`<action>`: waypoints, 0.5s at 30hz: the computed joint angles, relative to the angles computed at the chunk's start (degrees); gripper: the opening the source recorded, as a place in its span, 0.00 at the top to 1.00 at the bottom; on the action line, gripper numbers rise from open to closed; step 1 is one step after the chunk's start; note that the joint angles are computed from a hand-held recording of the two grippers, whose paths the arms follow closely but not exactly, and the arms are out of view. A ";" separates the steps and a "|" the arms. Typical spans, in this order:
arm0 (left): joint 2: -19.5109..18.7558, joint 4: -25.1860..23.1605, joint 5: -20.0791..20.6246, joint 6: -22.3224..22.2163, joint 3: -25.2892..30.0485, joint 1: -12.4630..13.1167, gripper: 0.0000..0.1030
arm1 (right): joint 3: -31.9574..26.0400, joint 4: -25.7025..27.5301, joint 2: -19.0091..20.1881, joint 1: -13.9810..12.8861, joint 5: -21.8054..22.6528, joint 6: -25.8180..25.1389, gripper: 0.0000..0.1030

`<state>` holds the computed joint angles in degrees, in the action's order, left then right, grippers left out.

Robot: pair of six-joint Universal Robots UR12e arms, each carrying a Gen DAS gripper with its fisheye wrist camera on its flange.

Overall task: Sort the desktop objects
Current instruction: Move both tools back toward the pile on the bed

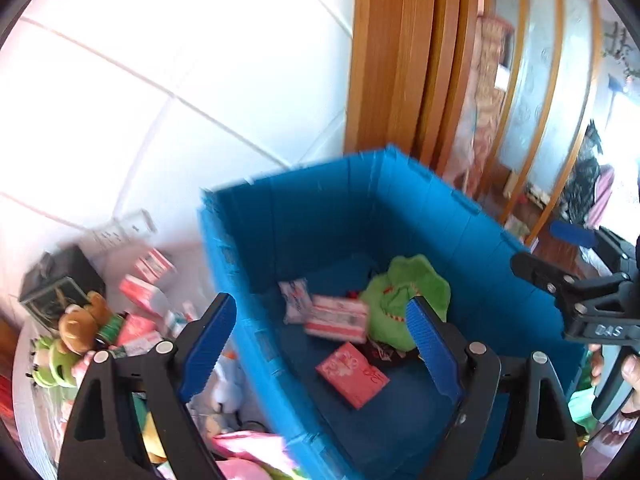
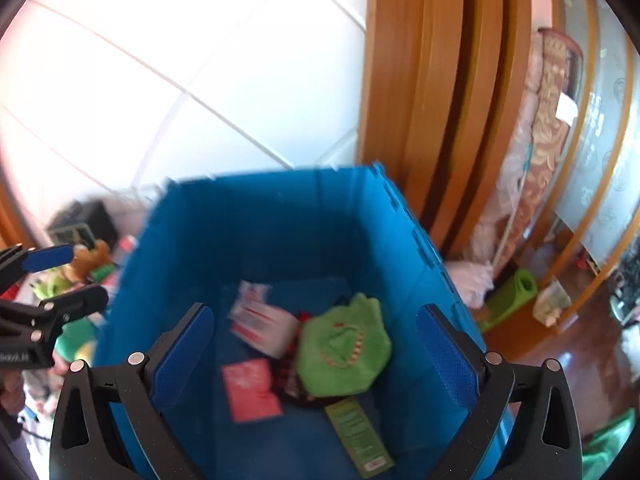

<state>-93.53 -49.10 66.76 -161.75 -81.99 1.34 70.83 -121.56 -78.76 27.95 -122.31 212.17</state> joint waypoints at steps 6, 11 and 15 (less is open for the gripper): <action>7.62 14.94 -3.56 -1.39 -11.17 7.00 0.15 | 2.86 -14.70 -0.36 5.94 -1.78 -2.27 0.00; 11.66 19.81 -1.28 -3.44 -18.10 13.37 0.15 | 1.57 -22.75 2.99 10.48 -4.09 -4.85 0.00; 13.96 20.14 2.31 -2.51 -22.89 18.98 0.15 | -0.84 -27.83 6.80 12.92 -0.59 -7.33 0.00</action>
<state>-79.57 -28.96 69.07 -164.26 -104.88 20.33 69.99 -149.39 -71.96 40.87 -122.90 204.85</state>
